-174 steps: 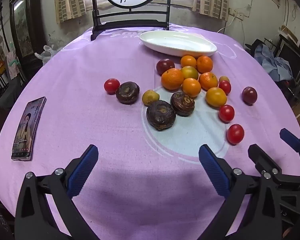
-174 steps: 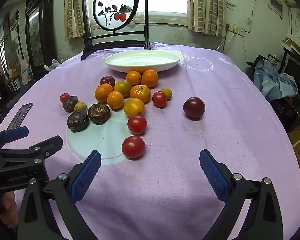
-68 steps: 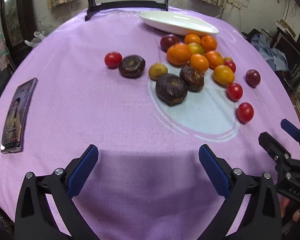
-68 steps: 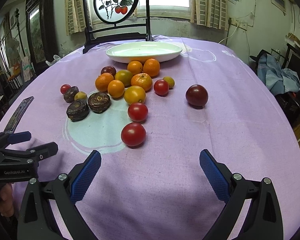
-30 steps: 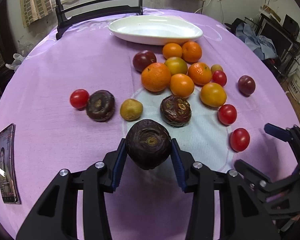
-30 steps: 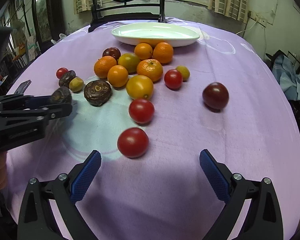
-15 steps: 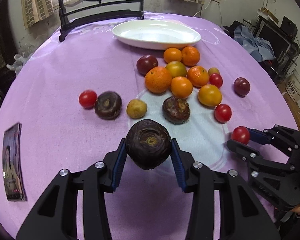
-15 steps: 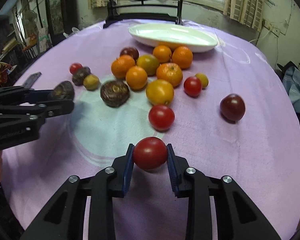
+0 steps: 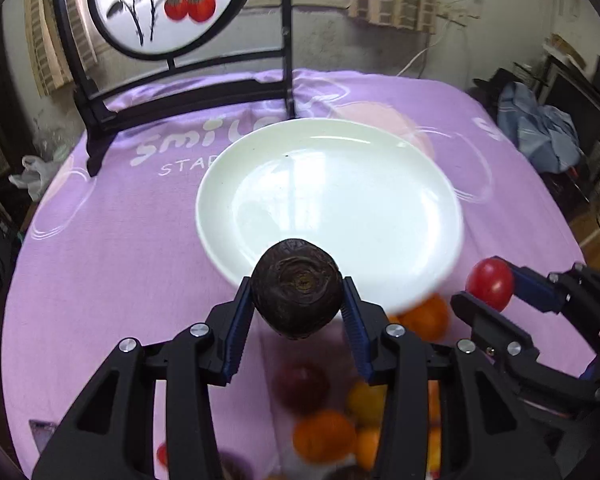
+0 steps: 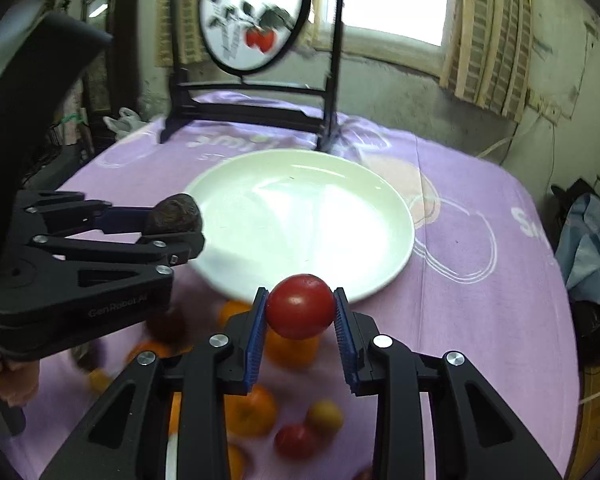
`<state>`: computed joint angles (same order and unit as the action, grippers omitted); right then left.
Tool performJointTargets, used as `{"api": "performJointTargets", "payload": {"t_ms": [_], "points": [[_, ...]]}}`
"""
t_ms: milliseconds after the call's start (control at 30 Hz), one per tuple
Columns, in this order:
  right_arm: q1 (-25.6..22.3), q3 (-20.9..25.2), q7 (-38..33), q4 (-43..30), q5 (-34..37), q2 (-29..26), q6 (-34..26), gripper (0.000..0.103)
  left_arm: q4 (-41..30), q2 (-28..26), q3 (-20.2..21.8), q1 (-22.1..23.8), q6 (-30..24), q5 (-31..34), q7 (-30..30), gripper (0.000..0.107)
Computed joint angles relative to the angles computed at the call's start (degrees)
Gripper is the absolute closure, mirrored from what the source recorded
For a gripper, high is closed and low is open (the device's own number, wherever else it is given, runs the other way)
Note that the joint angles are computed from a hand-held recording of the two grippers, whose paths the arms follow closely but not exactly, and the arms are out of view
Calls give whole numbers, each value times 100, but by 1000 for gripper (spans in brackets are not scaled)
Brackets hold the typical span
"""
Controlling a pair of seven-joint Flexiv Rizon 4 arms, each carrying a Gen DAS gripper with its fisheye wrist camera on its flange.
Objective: Organize fruits
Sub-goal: 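Carry both fruits to the white plate and open both tools to release them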
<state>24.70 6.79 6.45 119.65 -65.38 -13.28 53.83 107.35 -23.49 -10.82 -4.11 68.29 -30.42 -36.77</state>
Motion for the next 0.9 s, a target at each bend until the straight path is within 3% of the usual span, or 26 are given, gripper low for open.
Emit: {"api": "performJointTargets", "payload": {"t_ms": [167,233,267,333,567,733,900], "points": [[-347,-322,-78,-164,371,-498,975,69,-1215,-946,472,-407,-474,868,-1152,64],[-397,-441,-141,-192,353,-602,1294,57,-1431,-1107,372,-321,-676,868,-1311,63],[-348,-502,-44,-180,271,-590,1314,45,-1432,-1120,333,-287,-677,865,-1355,60],[-283,-561,123,-123,97,-499,1283,41,-1344,-1061,239,-217,-558,849,-1348,47],[-232,-231,497,407,-129,134,1094,41,-112,-118,-362,350,-13,-33,-373,36],[-217,205,891,969,-211,754,724,40,1217,852,-768,649,513,-1586,1372,17],[56,736,1052,1375,176,1194,-202,34,2075,1449,-541,584,447,-2669,2485,16]]}}
